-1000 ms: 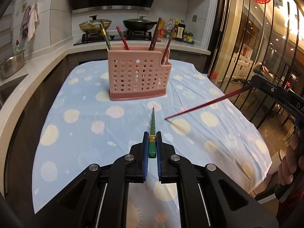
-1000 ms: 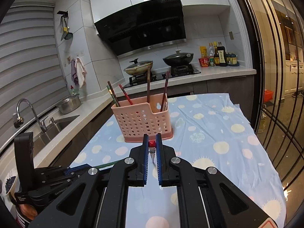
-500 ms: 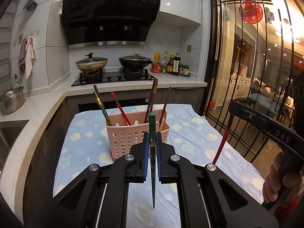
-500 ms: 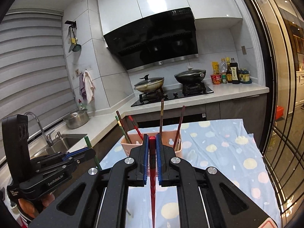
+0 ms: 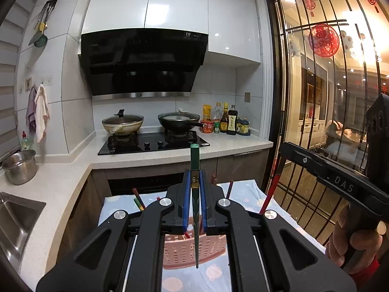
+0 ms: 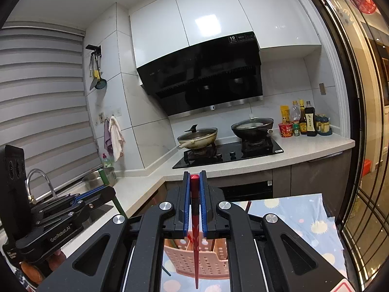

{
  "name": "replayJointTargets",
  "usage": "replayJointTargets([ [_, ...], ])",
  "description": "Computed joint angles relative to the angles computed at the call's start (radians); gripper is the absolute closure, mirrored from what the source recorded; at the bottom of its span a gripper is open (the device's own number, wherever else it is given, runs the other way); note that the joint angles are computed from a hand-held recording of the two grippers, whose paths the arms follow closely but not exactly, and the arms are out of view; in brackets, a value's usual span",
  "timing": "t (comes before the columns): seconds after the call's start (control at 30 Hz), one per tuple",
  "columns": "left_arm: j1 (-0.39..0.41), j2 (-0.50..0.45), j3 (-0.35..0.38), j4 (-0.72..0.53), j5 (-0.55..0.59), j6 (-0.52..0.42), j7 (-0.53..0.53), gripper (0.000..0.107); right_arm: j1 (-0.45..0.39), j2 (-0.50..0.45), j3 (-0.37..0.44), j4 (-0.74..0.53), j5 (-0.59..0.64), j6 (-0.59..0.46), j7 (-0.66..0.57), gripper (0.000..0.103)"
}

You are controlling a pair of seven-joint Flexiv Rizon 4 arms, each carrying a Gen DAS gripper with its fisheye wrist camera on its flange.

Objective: Organize utensils
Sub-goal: 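Lift both chopsticks and lower them into the pink holder with both tools, then open both tools and withdraw them from the pink holder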

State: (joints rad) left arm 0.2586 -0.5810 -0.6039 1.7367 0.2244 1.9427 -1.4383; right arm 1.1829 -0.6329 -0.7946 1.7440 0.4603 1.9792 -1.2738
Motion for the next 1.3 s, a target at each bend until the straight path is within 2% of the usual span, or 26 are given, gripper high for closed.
replayJointTargets([
  [0.27, -0.050, -0.040, 0.028, -0.156, -0.052, -0.043, 0.059, 0.100, -0.065, -0.105, -0.055, -0.179, -0.089, -0.092, 0.118, 0.096],
  [0.43, -0.076, -0.082, 0.046, -0.216, -0.097, -0.082, 0.109, 0.100, -0.136, -0.170, -0.033, -0.273, -0.162, -0.136, 0.211, 0.096],
  [0.53, -0.078, -0.110, 0.044, -0.229, -0.123, -0.101, 0.141, 0.100, -0.184, -0.194, 0.012, -0.308, -0.214, -0.161, 0.258, 0.096],
  [0.83, -0.107, -0.182, 0.062, -0.262, -0.230, -0.168, 0.224, 0.100, -0.272, -0.233, 0.120, -0.324, -0.364, -0.208, 0.366, 0.096],
  [1.23, -0.131, -0.194, 0.082, -0.250, -0.306, -0.182, 0.275, 0.100, -0.302, -0.241, 0.148, -0.291, -0.470, -0.215, 0.470, 0.096],
  [1.3, -0.141, -0.191, 0.096, -0.246, -0.316, -0.179, 0.274, 0.099, -0.301, -0.240, 0.145, -0.279, -0.467, -0.203, 0.480, 0.090],
])
